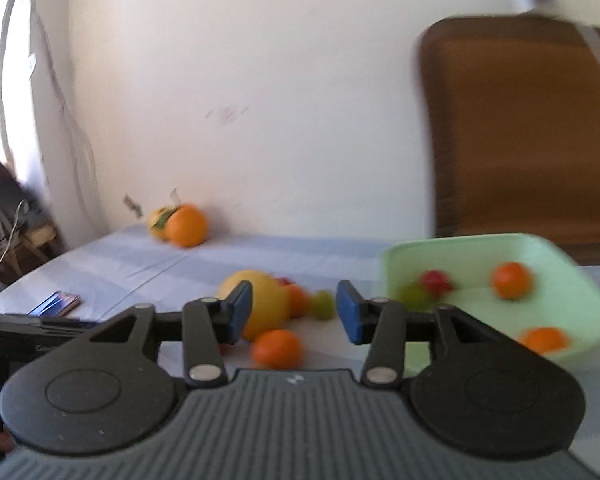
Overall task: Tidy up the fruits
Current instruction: 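Grasp the large yellow grapefruit with the right tool, then carry the grapefruit in the right tool to the basin and open it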
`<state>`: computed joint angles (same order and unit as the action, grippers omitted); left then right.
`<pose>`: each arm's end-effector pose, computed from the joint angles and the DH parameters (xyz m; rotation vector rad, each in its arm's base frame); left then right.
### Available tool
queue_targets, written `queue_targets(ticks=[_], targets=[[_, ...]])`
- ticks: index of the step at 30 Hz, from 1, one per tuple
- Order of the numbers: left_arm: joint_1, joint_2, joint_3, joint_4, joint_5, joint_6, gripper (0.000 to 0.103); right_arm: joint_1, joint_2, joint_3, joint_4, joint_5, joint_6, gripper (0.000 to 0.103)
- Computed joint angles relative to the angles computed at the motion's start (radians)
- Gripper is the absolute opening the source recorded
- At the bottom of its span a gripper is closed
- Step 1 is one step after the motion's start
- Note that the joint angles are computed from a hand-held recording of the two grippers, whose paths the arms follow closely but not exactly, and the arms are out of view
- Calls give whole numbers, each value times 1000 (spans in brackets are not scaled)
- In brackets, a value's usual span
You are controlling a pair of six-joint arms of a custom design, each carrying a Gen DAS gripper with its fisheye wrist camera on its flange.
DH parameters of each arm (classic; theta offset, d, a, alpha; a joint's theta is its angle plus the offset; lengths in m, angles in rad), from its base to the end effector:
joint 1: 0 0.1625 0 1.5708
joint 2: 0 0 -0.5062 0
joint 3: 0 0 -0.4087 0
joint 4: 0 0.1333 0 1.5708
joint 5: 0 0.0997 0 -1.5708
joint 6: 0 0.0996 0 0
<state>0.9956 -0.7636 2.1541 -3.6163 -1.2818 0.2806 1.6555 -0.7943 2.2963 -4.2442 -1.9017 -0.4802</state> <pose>-0.1778 -0.5714 0.0955 1.0319 2.5948 -0.9968 0.1436 -0.4980 0.1711 0.3873 -2.2279 1.3881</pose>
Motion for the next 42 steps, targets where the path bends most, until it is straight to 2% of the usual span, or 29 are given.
queue_targets(ticks=[4, 5, 6, 7, 9, 13, 15, 17, 20, 22, 24, 27, 30, 32, 34, 37, 40, 42], targets=[[7, 1, 11, -37, -29, 21, 49, 11, -7, -112, 215, -22, 87, 58], [5, 3, 15, -48, -31, 31, 49, 13, -12, -138, 274, -30, 101, 61], [2, 5, 20, -62, -31, 43, 49, 17, -17, -159, 332, -43, 109, 69], [0, 8, 24, -74, -32, 55, 50, 25, -15, -188, 391, -83, 114, 71], [-3, 12, 33, -104, -33, 75, 54, 38, -1, -206, 432, -147, 121, 73], [-5, 17, 39, -131, -42, 96, 54, 33, 2, -178, 419, -144, 125, 72], [-4, 17, 39, -129, -45, 94, 54, 30, 6, -170, 412, -127, 132, 65], [-4, 16, 39, -131, -45, 90, 54, 36, 13, -169, 392, -139, 126, 63], [-3, 17, 42, -142, -44, 86, 54, 33, 3, -149, 325, -90, 147, 62], [0, 18, 41, -145, -48, 83, 54, 49, -14, -118, 253, -74, 115, 62], [5, 14, 40, -138, -58, 73, 55, 66, -49, -83, 244, -65, 67, 62], [10, 8, 41, -131, -70, 55, 57, 96, -142, -20, 392, -79, -14, 63], [19, 3, 37, -117, -86, 45, 57, 123, -241, 19, 670, -128, -48, 63], [23, 0, 32, -104, -94, 41, 57, 139, -267, 27, 801, -160, -51, 63], [24, -1, 30, -98, -95, 38, 57, 152, -259, 24, 857, -184, -68, 63], [27, -5, 28, -87, -98, 37, 57, 164, -197, 6, 831, -210, -114, 64], [24, -5, 32, -91, -90, 33, 57, 166, -127, -10, 711, -218, -173, 64], [24, -6, 35, -96, -90, 32, 57, 154, -97, -7, 633, -195, -196, 64]])
